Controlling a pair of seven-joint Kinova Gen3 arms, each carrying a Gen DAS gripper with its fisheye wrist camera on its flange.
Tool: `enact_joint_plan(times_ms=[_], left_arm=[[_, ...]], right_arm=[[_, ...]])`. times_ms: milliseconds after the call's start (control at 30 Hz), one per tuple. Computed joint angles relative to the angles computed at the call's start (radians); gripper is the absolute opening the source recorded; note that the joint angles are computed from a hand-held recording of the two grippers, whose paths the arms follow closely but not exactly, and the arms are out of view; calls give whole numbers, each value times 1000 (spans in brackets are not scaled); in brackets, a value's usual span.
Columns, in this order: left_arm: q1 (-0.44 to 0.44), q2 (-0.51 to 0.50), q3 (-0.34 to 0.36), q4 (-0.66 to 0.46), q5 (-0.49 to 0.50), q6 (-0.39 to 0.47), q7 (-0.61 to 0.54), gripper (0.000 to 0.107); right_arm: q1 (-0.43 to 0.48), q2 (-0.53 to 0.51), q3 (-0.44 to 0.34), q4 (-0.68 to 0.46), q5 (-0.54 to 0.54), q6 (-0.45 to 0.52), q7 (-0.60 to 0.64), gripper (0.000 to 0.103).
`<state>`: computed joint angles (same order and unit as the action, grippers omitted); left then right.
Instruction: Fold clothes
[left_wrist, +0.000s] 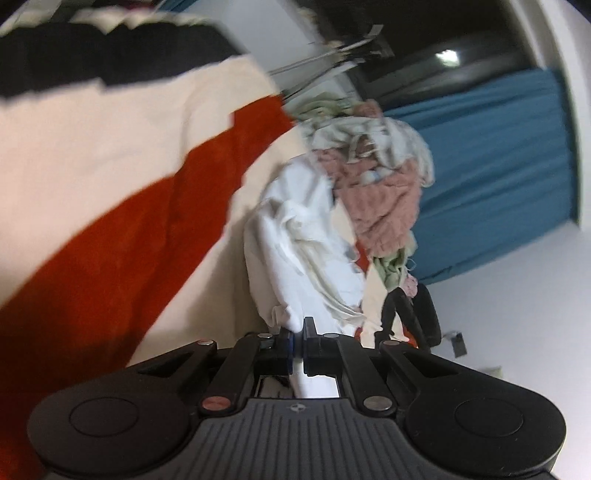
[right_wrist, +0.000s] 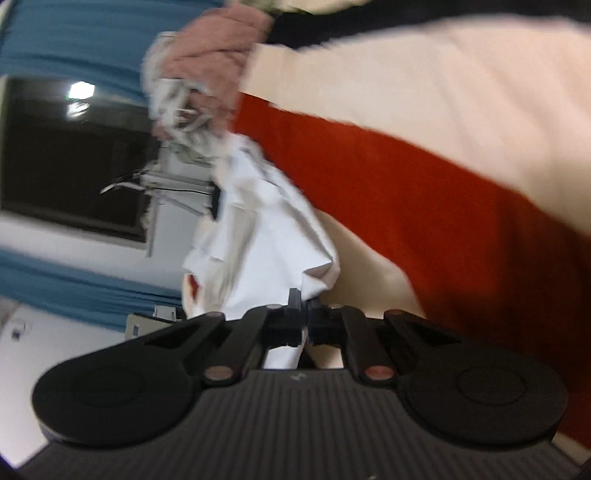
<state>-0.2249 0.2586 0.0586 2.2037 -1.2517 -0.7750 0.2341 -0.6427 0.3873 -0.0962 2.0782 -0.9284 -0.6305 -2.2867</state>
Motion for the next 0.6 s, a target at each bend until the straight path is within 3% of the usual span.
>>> enact_joint_plan(times_ms=[67, 200, 267, 433, 533, 600], left_arm=[[-7, -42, -7, 24, 2, -19, -27, 3], [-30, -146, -50, 103, -17, -106, -72, 3], [-49, -200, -87, 145, -68, -168, -44, 3], [-91, -358, -224, 248, -248, -304, 22, 3], [-100, -438, -295, 295, -339, -329, 51, 3], [-78, -453, -294, 283, -356, -300, 89, 3]], right_arm=[[-66, -28, 22, 25, -47, -75, 81, 4], [-128, -86, -28, 74, -131, -238, 231, 4], [-156, -116, -82, 108, -192, -319, 296, 4], [-358, -164, -123, 166, -392, -522, 391, 4], [-373, -184, -242, 171, -496, -634, 474, 4], [-382, -193, -271, 153, -557, -654, 555, 4]])
